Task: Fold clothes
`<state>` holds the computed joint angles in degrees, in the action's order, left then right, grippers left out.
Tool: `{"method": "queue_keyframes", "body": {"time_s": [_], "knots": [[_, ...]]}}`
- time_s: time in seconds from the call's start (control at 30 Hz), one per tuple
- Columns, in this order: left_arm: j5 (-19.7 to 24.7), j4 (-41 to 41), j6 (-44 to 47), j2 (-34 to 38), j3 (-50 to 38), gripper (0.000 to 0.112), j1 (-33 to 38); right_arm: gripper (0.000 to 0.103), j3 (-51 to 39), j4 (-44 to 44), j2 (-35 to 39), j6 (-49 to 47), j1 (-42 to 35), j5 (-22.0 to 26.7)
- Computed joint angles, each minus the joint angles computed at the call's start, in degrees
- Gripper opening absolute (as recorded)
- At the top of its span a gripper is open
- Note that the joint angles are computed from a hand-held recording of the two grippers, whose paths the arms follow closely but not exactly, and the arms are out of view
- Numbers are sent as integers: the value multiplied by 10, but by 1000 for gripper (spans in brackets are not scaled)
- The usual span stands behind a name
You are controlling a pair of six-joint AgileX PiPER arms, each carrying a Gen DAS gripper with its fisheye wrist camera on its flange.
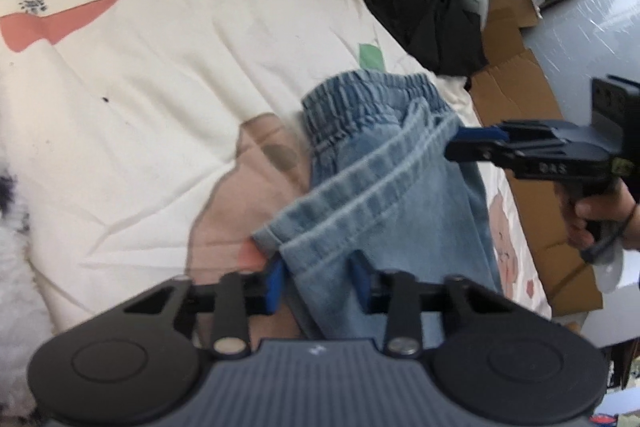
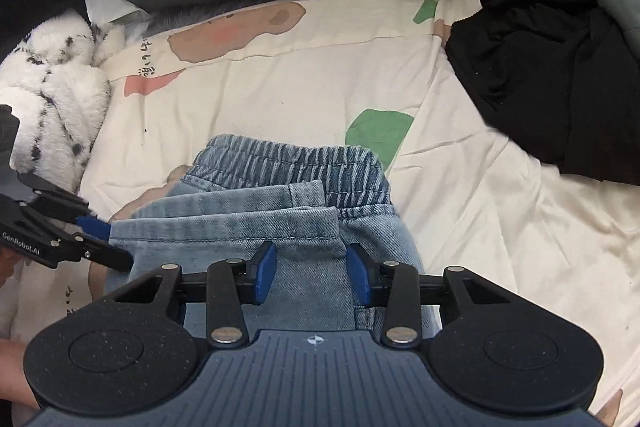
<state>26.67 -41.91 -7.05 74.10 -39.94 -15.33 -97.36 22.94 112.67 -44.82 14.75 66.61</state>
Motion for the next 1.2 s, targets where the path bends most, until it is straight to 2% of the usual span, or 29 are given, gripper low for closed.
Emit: {"method": "queue_keyframes", "body": {"time_s": [0.03, 0.1, 0.2, 0.3, 0.33, 0.37, 0.77, 0.97, 1.1, 1.2], "knots": [[-2, 11, -12, -4, 0, 30, -3, 30, 2, 0, -1, -6, -1, -4], [-4, 31, -35, -11, -1, 30, -8, 9, 5, 3, -3, -18, -5, -10], [-5, 49, -59, -17, -2, 27, -12, 1, -9, 18, -1, -29, -20, 5], [-2, 84, -100, -29, -4, 22, -19, 0, -7, 29, -10, -42, -27, 10], [-3, 91, -109, -34, -3, 13, -21, 0, -4, 30, -15, -45, -27, 10], [-1, 102, -119, -40, -5, 11, -22, 0, -2, 31, -20, -47, -27, 10], [23, 141, -134, -62, -24, 8, -7, 0, -26, 41, -26, -27, -19, 13], [-7, 172, -156, -29, -9, 9, -18, 0, -12, 27, -3, -24, 1, -18], [-4, 209, -208, -10, -11, 21, -30, 1, -21, 31, 17, -13, -3, -15], [13, 228, -228, -9, -11, 38, -28, 3, -37, 40, 25, -13, -10, 5]]}}
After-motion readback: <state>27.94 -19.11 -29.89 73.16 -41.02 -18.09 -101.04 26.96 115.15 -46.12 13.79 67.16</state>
